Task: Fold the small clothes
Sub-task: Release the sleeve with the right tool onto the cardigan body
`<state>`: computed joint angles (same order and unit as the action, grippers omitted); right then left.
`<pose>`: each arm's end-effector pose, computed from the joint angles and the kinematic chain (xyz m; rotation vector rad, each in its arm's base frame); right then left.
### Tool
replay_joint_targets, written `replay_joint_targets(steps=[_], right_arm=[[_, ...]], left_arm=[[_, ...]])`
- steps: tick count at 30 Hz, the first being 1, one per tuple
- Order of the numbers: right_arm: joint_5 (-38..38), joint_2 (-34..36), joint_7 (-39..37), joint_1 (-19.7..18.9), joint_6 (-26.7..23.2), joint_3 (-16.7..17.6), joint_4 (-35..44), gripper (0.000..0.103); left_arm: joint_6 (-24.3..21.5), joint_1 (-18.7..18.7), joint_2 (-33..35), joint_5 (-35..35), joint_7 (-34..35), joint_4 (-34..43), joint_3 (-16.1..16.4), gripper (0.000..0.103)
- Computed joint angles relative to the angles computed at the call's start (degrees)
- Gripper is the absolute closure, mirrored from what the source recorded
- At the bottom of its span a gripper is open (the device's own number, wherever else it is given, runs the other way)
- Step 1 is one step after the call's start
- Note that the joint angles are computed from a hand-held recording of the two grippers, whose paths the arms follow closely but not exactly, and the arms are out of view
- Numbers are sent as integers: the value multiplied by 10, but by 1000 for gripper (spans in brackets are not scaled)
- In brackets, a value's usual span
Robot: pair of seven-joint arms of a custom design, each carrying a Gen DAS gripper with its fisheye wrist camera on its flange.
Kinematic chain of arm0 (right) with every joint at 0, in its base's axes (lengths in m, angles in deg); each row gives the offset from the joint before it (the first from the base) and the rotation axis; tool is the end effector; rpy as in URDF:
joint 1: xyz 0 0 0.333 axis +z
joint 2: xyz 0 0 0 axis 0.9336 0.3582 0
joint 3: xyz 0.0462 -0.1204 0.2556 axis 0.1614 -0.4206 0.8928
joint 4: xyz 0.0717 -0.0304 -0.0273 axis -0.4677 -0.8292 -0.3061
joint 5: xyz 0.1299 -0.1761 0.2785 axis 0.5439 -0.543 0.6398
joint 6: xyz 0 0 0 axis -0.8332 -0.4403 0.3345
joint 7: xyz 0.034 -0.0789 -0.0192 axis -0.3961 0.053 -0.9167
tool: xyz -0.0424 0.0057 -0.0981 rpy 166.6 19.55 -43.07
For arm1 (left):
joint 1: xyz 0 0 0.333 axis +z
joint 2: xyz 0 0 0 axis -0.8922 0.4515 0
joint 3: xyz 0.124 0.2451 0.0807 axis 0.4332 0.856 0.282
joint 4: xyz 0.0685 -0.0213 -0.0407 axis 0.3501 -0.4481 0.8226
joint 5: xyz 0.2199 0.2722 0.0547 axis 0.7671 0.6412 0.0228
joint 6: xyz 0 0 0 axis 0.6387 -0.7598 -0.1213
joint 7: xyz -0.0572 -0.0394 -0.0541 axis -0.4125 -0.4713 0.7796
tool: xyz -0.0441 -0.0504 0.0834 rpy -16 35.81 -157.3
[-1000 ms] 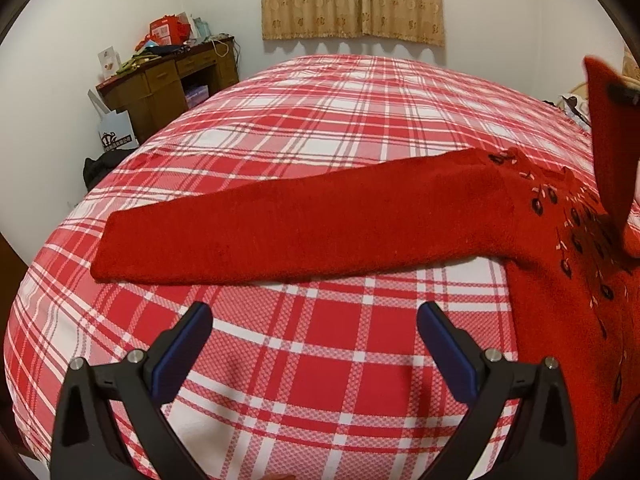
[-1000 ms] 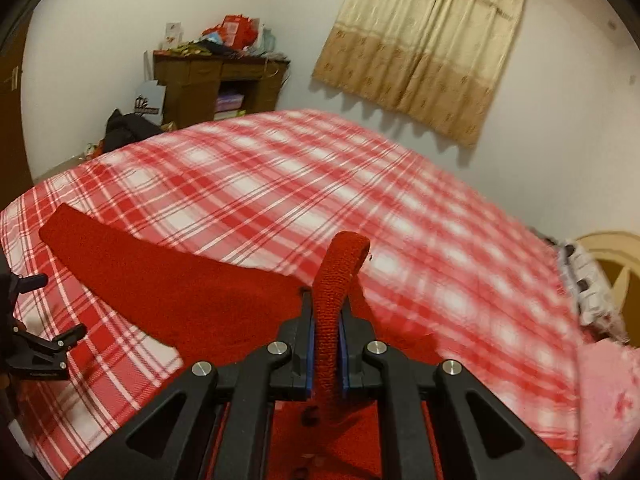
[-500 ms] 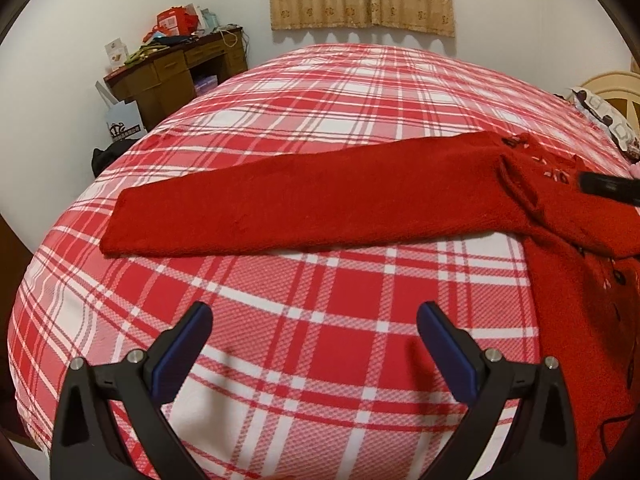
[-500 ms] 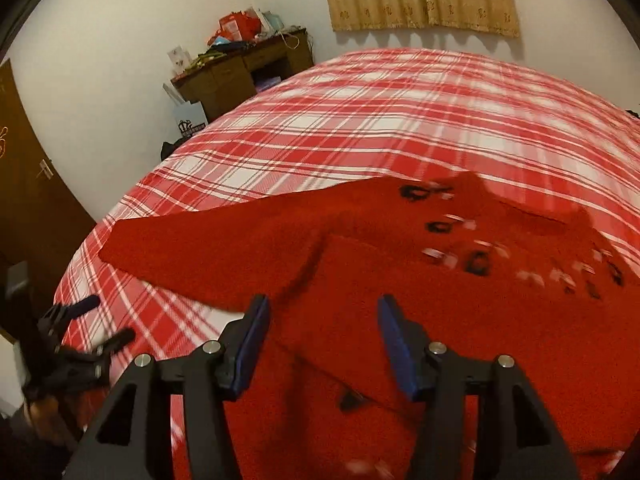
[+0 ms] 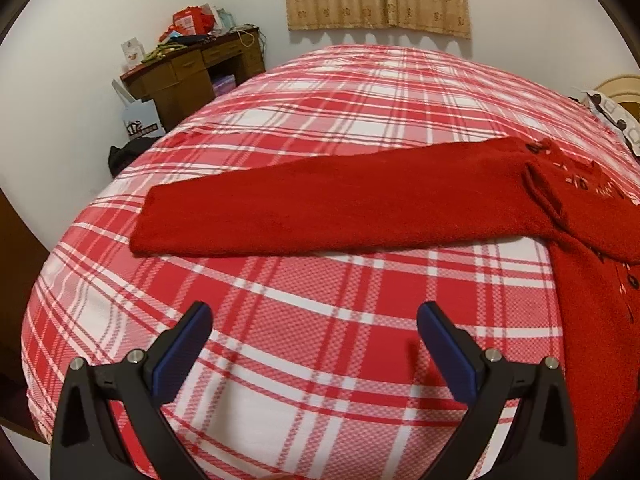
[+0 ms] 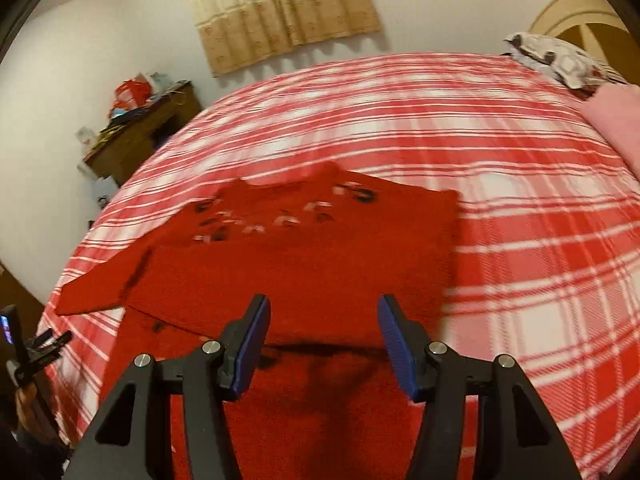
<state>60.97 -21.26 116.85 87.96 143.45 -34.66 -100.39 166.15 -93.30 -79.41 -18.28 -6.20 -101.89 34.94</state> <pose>0.5007 0.2356 0.4165 -1.8711 1.5113 -0.3713 0.3056 -0.3510 0.3962 -2.1035 1.2171 -0.3243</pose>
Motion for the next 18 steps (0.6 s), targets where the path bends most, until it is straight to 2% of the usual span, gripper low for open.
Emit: replay_joint_targets(steps=[1, 2, 4, 7, 8, 9, 10, 11, 12, 14, 15, 17, 18], right_arm=[[-60, -5, 61, 20, -1, -32, -10, 46], [-80, -6, 85, 25, -7, -43, -16, 46], [-28, -3, 34, 1, -18, -20, -18, 46], [-48, -8, 57, 3, 8, -28, -37, 46], [-61, -14, 75, 7, 31, -33, -45, 46], [-41, -18, 57, -3, 50, -17, -49, 46], [12, -20, 5, -21, 62, 14, -45, 46], [26, -21, -20, -23, 61, 26, -35, 46], [1, -18, -11, -13, 52, 17, -24, 46], [-122, 8, 71, 34, 13, -37, 23, 46], [-139, 30, 78, 41, -10, -43, 56, 46], [-122, 60, 70, 29, -46, -26, 97, 46], [-96, 71, 50, 15, -61, -7, 112, 46]], left_arm=[[-2, -1, -1, 1, -1, 1, -1, 0], [-3, -1, -1, 1, 0, 1, -1, 0], [-6, -2, 2, 0, 3, 5, -2, 0], [-7, -2, 7, -2, 15, 10, 1, 0], [-17, -2, 9, 0, 17, 14, 0, 0], [-26, -2, 10, 0, 18, 17, 0, 0], [-32, -2, 9, -2, 20, 17, 1, 0], [-33, -2, 6, -2, 20, 15, 2, 0], [-38, -1, 4, -1, 19, 14, 3, 0], [-53, 0, 6, -1, 21, 17, 3, 0], [-53, 1, 6, -5, 24, 16, 5, 0], [-48, 4, -2, -8, 25, 9, 8, 0], [-53, 5, -4, -8, 25, 8, 7, 0]])
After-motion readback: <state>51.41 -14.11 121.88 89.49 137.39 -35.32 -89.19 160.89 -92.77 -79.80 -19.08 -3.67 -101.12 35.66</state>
